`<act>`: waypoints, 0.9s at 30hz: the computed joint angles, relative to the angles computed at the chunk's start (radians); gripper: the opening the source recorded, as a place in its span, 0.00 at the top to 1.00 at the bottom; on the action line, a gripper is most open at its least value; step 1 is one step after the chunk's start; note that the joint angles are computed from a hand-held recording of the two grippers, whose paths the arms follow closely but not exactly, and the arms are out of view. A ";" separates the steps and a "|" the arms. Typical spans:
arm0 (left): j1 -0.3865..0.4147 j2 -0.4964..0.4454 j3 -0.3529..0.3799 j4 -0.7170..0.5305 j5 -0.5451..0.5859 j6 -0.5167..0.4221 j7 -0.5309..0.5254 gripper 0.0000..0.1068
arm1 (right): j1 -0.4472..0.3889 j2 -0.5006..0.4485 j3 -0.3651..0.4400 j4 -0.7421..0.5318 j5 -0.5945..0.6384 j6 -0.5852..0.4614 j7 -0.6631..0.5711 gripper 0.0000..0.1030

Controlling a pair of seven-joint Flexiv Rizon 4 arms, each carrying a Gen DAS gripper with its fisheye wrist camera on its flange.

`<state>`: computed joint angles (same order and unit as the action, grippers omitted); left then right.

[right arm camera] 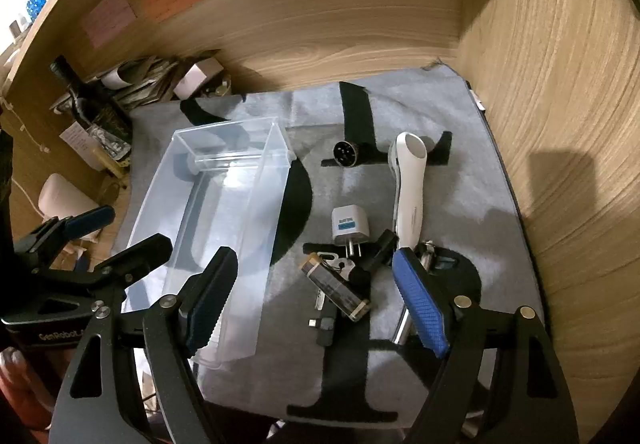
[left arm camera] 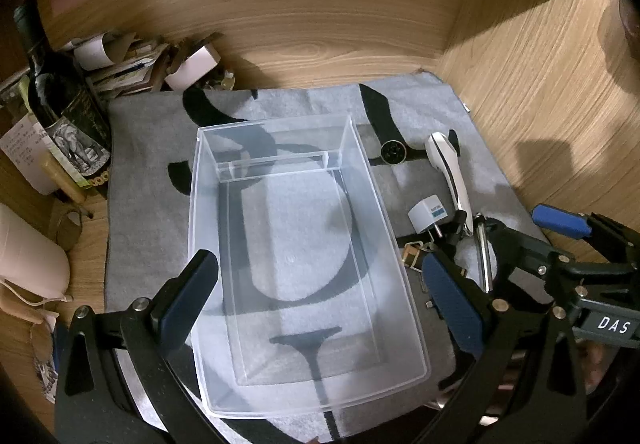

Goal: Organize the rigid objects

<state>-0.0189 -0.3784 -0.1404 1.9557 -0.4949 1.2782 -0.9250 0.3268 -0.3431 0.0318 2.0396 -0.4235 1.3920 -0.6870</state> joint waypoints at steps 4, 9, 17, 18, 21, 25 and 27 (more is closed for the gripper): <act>-0.002 -0.003 0.001 -0.005 0.005 -0.001 -0.003 0.04 | 0.005 0.001 -0.007 -0.001 -0.007 0.002 0.005 0.25; -0.002 -0.003 0.001 -0.009 0.007 -0.005 -0.008 0.04 | 0.002 -0.001 0.000 -0.006 -0.005 -0.002 0.000 0.25; -0.003 -0.006 0.001 -0.021 0.009 -0.014 -0.009 0.04 | -0.003 -0.002 0.008 -0.012 0.009 -0.012 -0.017 0.25; -0.004 -0.006 0.001 -0.022 0.009 -0.014 -0.010 0.04 | -0.010 -0.004 0.014 -0.014 0.015 -0.013 -0.028 0.25; -0.003 -0.006 0.000 -0.020 0.009 -0.014 -0.008 0.04 | -0.009 -0.002 0.013 -0.015 0.018 -0.017 -0.032 0.25; -0.004 -0.007 0.001 -0.023 0.010 -0.016 -0.005 0.04 | -0.013 -0.004 0.016 -0.019 0.025 -0.017 -0.041 0.25; -0.006 -0.008 0.004 -0.025 0.016 -0.017 -0.008 0.04 | -0.013 -0.004 0.015 -0.016 0.026 -0.014 -0.043 0.25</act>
<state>-0.0253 -0.3868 -0.1367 1.9306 -0.4793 1.2611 -0.9335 0.3140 -0.3472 0.0469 2.0233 -0.3971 1.3782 -0.7299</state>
